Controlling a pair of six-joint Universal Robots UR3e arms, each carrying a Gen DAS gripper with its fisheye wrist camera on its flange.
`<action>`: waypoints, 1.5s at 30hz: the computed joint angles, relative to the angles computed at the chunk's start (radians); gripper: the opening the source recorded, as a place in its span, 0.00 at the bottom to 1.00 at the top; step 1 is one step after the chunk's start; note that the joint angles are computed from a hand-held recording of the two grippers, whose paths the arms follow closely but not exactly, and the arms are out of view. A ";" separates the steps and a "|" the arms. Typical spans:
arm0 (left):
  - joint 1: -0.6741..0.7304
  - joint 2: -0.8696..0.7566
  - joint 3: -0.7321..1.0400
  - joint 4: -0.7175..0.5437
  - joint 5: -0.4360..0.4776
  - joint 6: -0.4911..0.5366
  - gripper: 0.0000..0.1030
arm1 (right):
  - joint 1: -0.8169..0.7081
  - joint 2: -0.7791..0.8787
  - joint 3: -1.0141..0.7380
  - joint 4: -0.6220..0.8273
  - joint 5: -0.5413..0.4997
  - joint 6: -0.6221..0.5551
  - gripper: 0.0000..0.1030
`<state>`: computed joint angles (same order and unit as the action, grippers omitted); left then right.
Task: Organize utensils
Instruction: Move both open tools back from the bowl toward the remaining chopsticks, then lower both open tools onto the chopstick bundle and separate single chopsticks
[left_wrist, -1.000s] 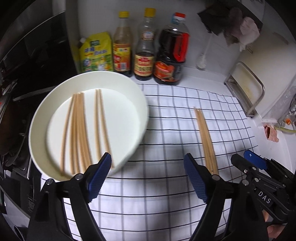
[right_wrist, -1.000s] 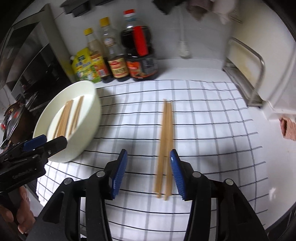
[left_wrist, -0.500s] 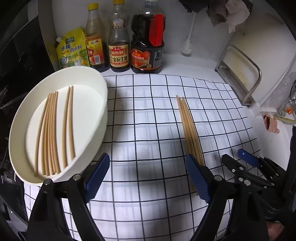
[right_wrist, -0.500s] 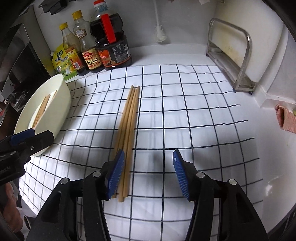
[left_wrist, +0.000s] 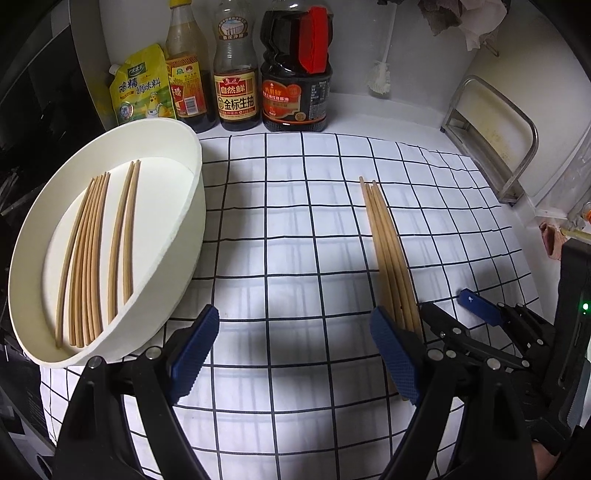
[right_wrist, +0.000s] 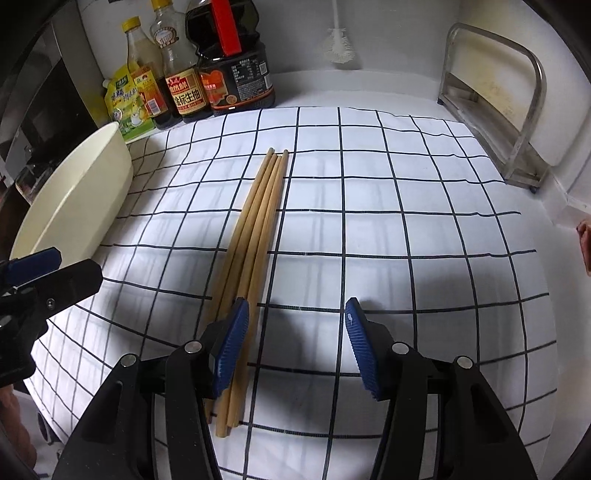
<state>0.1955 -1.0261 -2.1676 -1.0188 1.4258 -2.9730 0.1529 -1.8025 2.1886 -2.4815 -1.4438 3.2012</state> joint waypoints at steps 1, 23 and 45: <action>-0.003 -0.003 -0.001 0.004 0.004 -0.004 0.80 | -0.001 0.002 0.002 -0.004 0.005 0.000 0.51; -0.029 -0.053 -0.012 0.041 -0.015 -0.033 0.80 | 0.005 0.029 0.011 -0.038 -0.028 -0.026 0.51; -0.202 -0.289 -0.035 0.283 0.063 -0.146 0.80 | -0.188 -0.114 0.130 -0.026 0.051 -0.148 0.51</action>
